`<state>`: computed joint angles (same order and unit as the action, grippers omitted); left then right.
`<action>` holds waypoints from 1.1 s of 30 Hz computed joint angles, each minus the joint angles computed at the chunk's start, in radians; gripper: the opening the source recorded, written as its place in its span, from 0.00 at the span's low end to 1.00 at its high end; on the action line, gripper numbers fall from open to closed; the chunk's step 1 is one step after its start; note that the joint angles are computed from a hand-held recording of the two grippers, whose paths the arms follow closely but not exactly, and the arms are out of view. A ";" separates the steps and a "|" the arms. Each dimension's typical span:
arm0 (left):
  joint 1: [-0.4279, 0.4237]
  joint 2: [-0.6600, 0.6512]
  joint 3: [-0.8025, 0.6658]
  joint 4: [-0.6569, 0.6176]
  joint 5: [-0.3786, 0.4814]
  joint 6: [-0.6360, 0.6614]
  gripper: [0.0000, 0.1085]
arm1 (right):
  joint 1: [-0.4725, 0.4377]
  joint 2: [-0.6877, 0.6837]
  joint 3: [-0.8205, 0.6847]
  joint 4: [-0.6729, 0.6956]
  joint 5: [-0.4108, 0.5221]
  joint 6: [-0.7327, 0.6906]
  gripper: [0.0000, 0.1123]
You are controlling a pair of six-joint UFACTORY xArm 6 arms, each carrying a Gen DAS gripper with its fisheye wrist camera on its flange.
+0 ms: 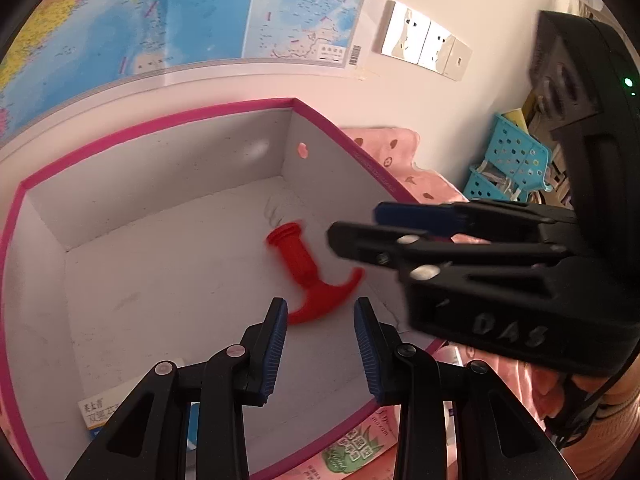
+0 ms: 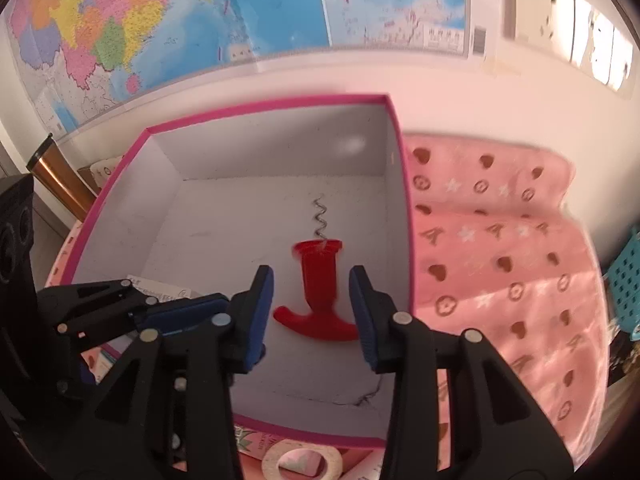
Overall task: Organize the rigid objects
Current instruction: 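Carry the red corkscrew into the magenta box and release it, then grasp the brown wooden comb by its handle with the right gripper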
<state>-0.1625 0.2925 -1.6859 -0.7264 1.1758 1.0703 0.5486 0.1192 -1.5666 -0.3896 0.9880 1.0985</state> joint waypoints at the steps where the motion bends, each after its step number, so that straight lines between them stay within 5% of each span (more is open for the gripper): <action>1: 0.003 -0.001 0.002 -0.001 -0.004 0.002 0.32 | 0.002 -0.010 0.007 -0.011 0.002 0.017 0.39; 8: 0.040 -0.084 0.103 -0.073 -0.057 0.092 0.32 | 0.042 -0.158 0.167 -0.106 -0.103 0.114 0.39; 14: 0.110 -0.201 0.224 -0.199 0.008 0.244 0.43 | 0.126 -0.300 0.310 -0.208 -0.129 0.234 0.39; 26: 0.163 -0.367 0.459 -0.185 0.052 0.357 0.43 | 0.204 -0.468 0.608 -0.101 -0.133 0.435 0.39; 33: 0.148 -0.416 0.545 -0.146 0.066 0.372 0.43 | 0.183 -0.464 0.640 -0.084 -0.163 0.438 0.39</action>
<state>-0.0148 -0.1235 -1.1413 -0.8723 1.2417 1.4420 0.7316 -0.3450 -0.9268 -0.4741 0.8251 1.5363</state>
